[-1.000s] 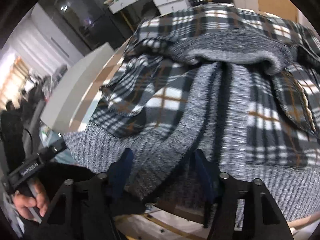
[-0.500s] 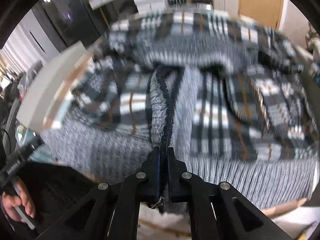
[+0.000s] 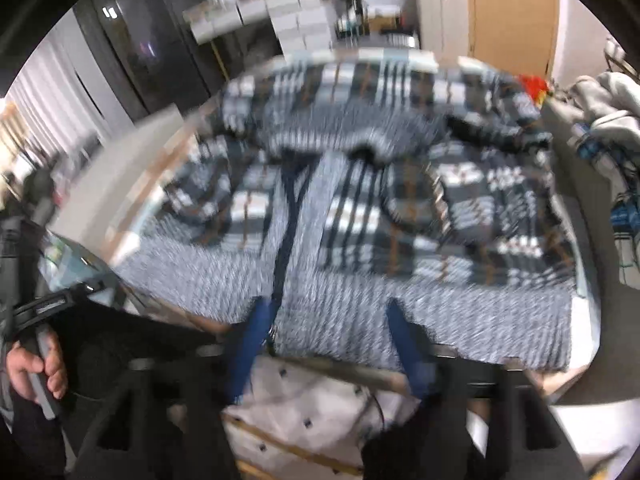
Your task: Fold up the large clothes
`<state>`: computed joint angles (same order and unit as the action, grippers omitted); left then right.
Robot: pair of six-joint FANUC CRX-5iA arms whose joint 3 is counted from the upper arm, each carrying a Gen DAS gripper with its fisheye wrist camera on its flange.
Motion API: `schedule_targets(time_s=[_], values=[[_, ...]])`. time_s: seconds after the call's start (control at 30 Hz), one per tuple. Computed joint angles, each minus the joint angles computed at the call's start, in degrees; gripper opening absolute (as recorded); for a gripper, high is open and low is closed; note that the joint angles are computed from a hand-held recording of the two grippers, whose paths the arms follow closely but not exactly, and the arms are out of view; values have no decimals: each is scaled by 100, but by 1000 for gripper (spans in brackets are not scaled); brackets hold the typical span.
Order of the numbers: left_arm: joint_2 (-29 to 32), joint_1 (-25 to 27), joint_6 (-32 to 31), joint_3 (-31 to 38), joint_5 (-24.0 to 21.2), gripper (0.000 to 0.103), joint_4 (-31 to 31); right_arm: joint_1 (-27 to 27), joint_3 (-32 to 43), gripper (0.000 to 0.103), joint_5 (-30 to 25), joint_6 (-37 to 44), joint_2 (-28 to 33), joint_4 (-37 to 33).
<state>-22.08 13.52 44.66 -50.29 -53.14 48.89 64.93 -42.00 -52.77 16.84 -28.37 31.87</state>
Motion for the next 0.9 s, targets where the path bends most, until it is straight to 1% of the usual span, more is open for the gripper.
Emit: schedule_targets(time_s=[0.03,0.07,0.1,0.13,0.2,0.27,0.3,0.33,0.37,0.4,0.43,0.47,0.53,0.63,0.67,0.7,0.73,0.77,0.8,0.83,0.9], values=[[132,93,71,57,-150,13,61,30,-252,74,113,-196,-262,316],[245,139,114,91,-251,25,140,5,-389,81,230,-315,-376,519],[336,157,150,106,-293,57,234,-52,-617,88,413,-488,-591,789],[463,142,139,134,-332,74,351,-124,-856,89,614,-720,-823,1048],[576,71,31,158,-353,74,570,-411,-1342,89,1192,-1232,-1297,1467],[779,-75,8,357,-410,74,542,-631,-1329,89,1498,-1423,-1381,1318],[883,-140,-12,424,-410,74,571,-749,-1414,89,1731,-1620,-1482,1443],[1006,-206,26,522,-416,74,521,-859,-1605,90,1939,-1997,-1644,1831],[1151,-293,180,672,-380,74,345,-849,-1637,91,1930,-2130,-1663,1969],[1286,-311,187,742,-423,74,311,-805,-1663,92,1884,-2176,-1725,2028],[1435,-337,166,806,-507,74,347,-798,-1687,92,1928,-2196,-1754,2075],[1459,-369,53,774,-472,74,505,-728,-1673,92,1829,-2107,-1835,1974],[1604,-437,49,851,-462,74,602,-640,-1651,92,1779,-2035,-1813,1972],[1735,-505,-278,780,-420,74,1043,-469,-1678,92,1675,-1999,-1821,2150],[1745,-511,-342,765,-410,71,1097,-445,-1689,92,1682,-2001,-1817,2218],[1748,-505,-297,795,-376,48,1017,-426,-1717,92,1692,-2034,-1824,2271],[1775,-486,-92,872,-329,11,762,-395,-1711,92,1674,-2041,-1816,2286],[1907,-431,47,962,-475,2,628,-375,-1723,92,1666,-2059,-1818,2303],[2009,-357,56,913,-635,2,791,-360,-1727,92,1662,-2050,-1821,2302],[1984,-314,147,898,-642,2,782,-341,-1723,92,1648,-2030,-1823,2296],[1857,-290,123,880,-607,2,748,-336,-1744,92,1644,-2058,-1844,2329]])
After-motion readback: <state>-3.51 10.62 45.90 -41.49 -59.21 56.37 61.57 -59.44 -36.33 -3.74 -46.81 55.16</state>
